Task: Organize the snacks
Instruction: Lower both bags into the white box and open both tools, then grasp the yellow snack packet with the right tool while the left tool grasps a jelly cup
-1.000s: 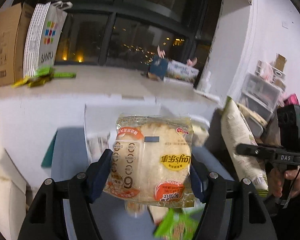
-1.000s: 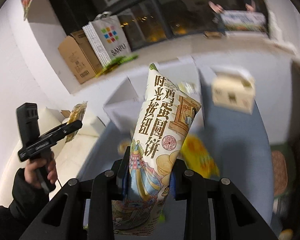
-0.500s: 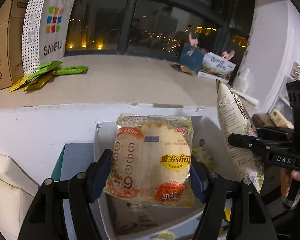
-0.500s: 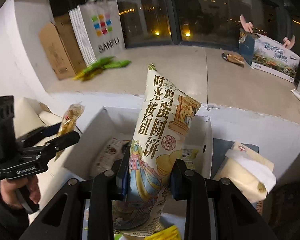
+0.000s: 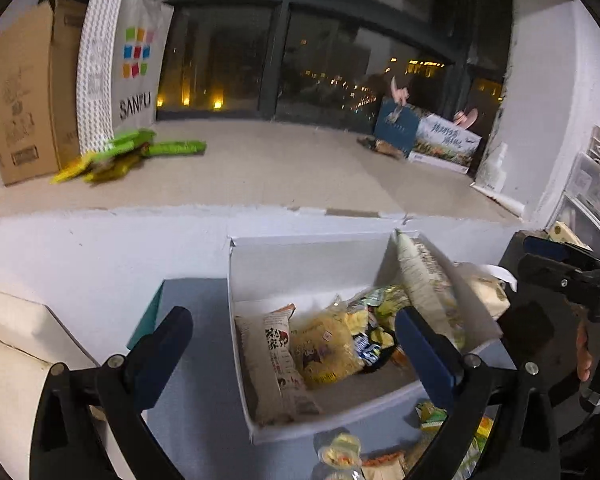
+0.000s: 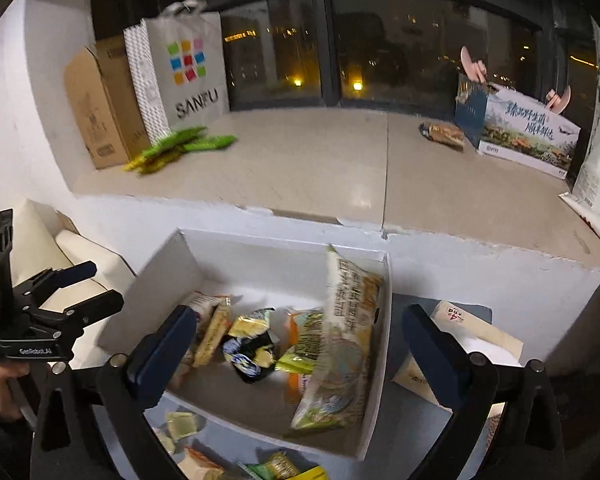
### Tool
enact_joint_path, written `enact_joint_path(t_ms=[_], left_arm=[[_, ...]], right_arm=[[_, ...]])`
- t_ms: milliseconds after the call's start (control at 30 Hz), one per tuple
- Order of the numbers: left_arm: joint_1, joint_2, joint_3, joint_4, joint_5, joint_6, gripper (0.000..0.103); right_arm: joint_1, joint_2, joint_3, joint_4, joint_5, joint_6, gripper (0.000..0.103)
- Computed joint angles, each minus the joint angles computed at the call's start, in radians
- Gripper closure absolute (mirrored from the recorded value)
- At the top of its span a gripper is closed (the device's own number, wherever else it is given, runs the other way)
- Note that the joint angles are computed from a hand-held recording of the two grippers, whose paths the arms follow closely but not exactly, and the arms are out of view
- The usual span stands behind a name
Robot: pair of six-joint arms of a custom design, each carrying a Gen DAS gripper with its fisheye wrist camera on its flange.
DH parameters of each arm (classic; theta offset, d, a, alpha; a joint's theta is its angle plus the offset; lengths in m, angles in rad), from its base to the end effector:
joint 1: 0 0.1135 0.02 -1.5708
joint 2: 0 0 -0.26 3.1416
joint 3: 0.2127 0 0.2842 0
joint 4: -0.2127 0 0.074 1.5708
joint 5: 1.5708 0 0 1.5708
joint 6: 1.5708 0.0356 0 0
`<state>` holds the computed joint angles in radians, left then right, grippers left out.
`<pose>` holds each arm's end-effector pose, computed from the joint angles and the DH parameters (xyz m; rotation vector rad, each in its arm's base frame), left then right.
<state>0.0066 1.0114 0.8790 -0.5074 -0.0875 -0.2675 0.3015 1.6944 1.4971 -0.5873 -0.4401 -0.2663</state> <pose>0.2531 0.0048 0.2913 -0.3497 2.1803 -0.0484 0.3883 0.1366 0.3009 -0.8537 2.1599 0.5340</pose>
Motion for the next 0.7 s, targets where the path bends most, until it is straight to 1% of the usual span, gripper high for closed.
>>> enact_joint_path(t_ms=[100, 133, 167, 200, 267, 300, 367, 400, 467, 500, 533, 567, 600, 700], left_arm=[[-0.082, -0.168, -0.056, -0.07, -0.055, -0.018, 0.0], [-0.111, -0.217, -0.072, -0.09, -0.067, -0.027, 0.0], [-0.153, -0.276, -0.088, -0.118, -0.078, -0.037, 0.0], [-0.212, -0.341, -0.109, -0.153, -0.111, -0.058, 0.0], [-0.358, -0.442, -0.137, -0.228, -0.215, -0.119, 0.0], [-0.463, -0.49, -0.149, -0.276, -0.295, -0.174, 0.0], [-0.685, -0.562, -0.172, -0.364, -0.457, -0.311, 0.0], [-0.808, -0.579, -0.179, -0.421, -0.544, -0.408, 0.0], [-1.046, -0.575, -0.181, -0.547, -0.707, -0.639, 0.0], [-1.14, -0.557, -0.18, -0.604, -0.766, -0.747, 0.0], [-1.249, -0.529, -0.175, -0.686, -0.83, -0.906, 0.0], [-1.327, -0.498, -0.169, -0.749, -0.868, -1.033, 0.0], [-1.389, -0.477, -0.167, -0.796, -0.892, -1.134, 0.0], [-1.485, -0.423, -0.162, -0.86, -0.919, -1.292, 0.0]], right_arm=[[-0.028, -0.093, -0.088, 0.024, -0.057, -0.019, 0.0], [-0.048, -0.155, -0.145, 0.028, -0.089, -0.036, 0.0], [-0.063, -0.185, -0.174, 0.028, -0.114, -0.049, 0.0], [-0.086, -0.248, -0.231, 0.021, -0.147, -0.07, 0.0], [-0.132, -0.342, -0.321, 0.004, -0.211, -0.112, 0.0], [-0.161, -0.398, -0.375, -0.005, -0.24, -0.141, 0.0], [-0.217, -0.494, -0.469, -0.024, -0.28, -0.183, 0.0], [-0.266, -0.557, -0.533, -0.045, -0.326, -0.217, 0.0], [-0.351, -0.636, -0.616, -0.123, -0.398, -0.307, 0.0], [-0.397, -0.676, -0.659, -0.167, -0.424, -0.363, 0.0], [-0.445, -0.712, -0.702, -0.207, -0.448, -0.42, 0.0], [-0.485, -0.729, -0.731, -0.246, -0.464, -0.475, 0.0], [-0.526, -0.746, -0.761, -0.294, -0.474, -0.533, 0.0], [-0.627, -0.754, -0.809, -0.388, -0.478, -0.664, 0.0]])
